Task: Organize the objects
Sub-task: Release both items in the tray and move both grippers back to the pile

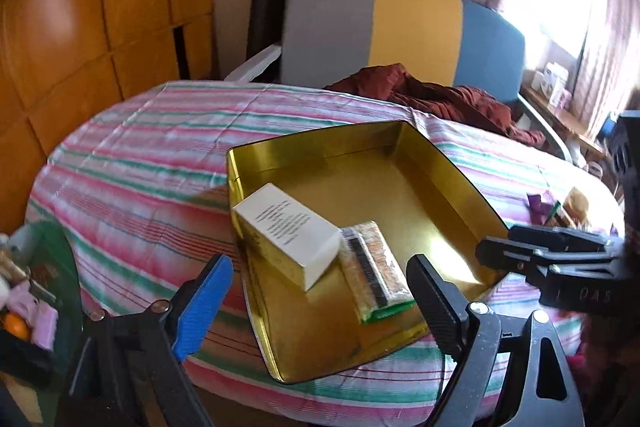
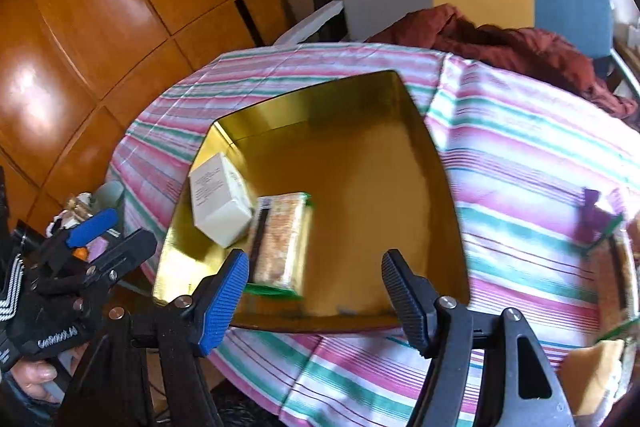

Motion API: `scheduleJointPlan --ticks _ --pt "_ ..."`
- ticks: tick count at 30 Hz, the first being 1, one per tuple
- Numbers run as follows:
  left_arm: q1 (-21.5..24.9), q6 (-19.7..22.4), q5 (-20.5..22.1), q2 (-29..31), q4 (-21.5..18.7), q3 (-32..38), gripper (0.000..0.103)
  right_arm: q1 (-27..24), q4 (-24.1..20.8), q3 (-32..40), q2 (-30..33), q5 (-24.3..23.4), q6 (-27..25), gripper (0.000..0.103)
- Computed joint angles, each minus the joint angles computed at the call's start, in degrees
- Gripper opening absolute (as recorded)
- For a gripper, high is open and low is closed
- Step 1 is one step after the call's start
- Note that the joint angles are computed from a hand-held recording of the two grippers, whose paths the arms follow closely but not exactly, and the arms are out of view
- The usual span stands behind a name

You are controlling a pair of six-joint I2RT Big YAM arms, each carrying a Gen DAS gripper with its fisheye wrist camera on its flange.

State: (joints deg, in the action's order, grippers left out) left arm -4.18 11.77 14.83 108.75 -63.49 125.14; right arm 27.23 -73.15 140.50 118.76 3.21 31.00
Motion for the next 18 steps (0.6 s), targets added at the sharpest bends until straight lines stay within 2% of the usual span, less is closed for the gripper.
scheduleJointPlan --ticks 8,18 --pt "-2.1 2.5 -0.2 -2.7 1.0 -4.2 0.09 -0.4 2.3 -8.7 -5.6 5.4 2.1 0.07" --pt "-4.7 4.9 0.7 -3.5 0.2 -5.3 0.09 -2.8 5.1 -19.1 -12.5 9.1 5.3 0.071"
